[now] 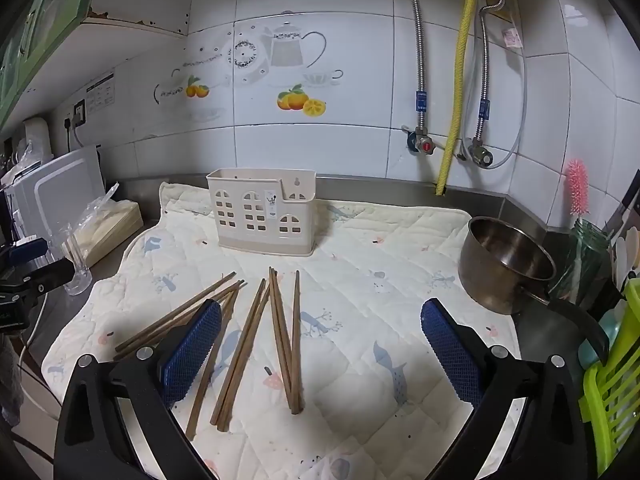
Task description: Organize utensils
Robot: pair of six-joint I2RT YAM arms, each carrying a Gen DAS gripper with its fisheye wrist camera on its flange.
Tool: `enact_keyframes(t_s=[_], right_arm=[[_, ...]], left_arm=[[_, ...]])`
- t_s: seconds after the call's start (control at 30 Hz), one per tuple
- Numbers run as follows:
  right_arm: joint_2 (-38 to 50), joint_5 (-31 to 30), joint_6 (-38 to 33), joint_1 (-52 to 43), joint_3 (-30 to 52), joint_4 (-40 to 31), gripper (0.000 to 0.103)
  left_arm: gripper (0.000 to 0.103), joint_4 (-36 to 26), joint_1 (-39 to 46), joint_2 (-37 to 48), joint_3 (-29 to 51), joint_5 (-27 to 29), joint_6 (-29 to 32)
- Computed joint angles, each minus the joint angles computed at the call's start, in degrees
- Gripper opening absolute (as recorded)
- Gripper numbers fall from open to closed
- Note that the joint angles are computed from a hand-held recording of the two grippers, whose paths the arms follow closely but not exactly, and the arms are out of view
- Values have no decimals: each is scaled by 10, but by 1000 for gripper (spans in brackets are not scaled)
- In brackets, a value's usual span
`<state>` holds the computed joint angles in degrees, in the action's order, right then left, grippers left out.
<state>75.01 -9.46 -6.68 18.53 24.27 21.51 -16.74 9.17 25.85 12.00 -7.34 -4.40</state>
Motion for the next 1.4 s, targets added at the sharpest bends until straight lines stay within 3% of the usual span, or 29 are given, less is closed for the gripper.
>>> enact_keyframes(t_s=[0.2,0.5,1.4], right_arm=[[-3,-3,3,3,2,-4,97],[-5,-9,0,0,13,-21,97],[7,2,3,12,1,5,97]], left_arm=[[98,-7,-19,-2,2,-23,-11],[98,9,6,18,4,-1,-1],[98,25,8,21,-7,-2,0]])
